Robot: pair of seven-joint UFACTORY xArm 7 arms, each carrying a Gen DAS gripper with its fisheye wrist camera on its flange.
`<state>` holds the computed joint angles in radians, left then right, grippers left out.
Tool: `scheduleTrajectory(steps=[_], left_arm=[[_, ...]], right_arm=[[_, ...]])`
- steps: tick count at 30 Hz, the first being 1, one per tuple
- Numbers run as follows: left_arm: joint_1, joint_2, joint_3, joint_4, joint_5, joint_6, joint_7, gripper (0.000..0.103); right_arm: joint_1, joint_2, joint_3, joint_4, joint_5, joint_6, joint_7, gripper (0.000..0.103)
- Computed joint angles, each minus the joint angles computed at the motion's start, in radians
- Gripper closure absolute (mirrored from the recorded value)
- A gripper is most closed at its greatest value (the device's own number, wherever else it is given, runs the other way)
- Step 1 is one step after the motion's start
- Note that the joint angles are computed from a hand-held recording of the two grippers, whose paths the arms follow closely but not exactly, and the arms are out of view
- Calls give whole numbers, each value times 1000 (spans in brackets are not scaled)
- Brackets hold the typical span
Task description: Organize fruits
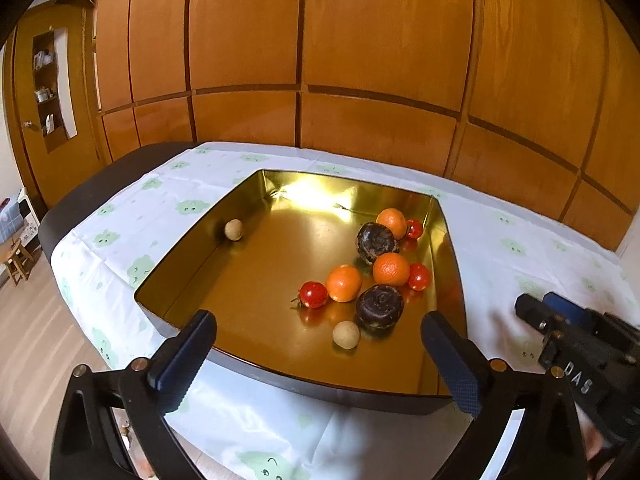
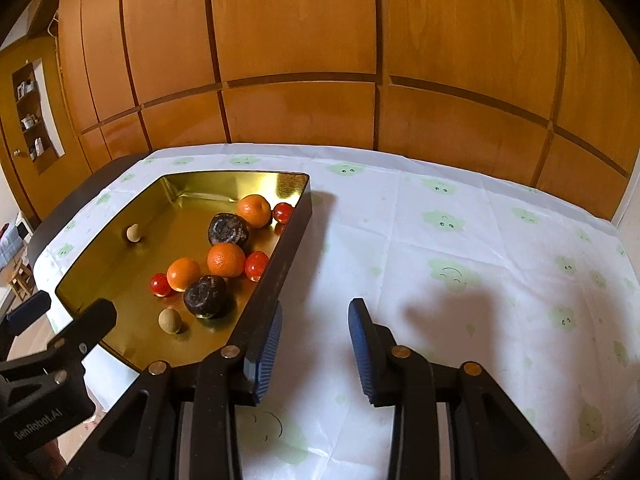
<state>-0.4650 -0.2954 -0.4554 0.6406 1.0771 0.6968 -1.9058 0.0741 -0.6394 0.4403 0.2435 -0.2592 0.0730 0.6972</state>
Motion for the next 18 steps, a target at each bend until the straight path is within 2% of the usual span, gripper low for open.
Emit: scheduleTrajectory(steps=[2,9,18], left_arm=[[-5,4,-9,11,-9,36,12,0],[-17,0,-12,13,-7,76,-2,0],[-20,-13,-12,6,-8,87,-16,0]], right_arm=[[10,-1,-6,0,2,3,-3,68],[20,-8,-11,0,2,11,-6,68],[17,-17,5,0,-8,8,-3,68]])
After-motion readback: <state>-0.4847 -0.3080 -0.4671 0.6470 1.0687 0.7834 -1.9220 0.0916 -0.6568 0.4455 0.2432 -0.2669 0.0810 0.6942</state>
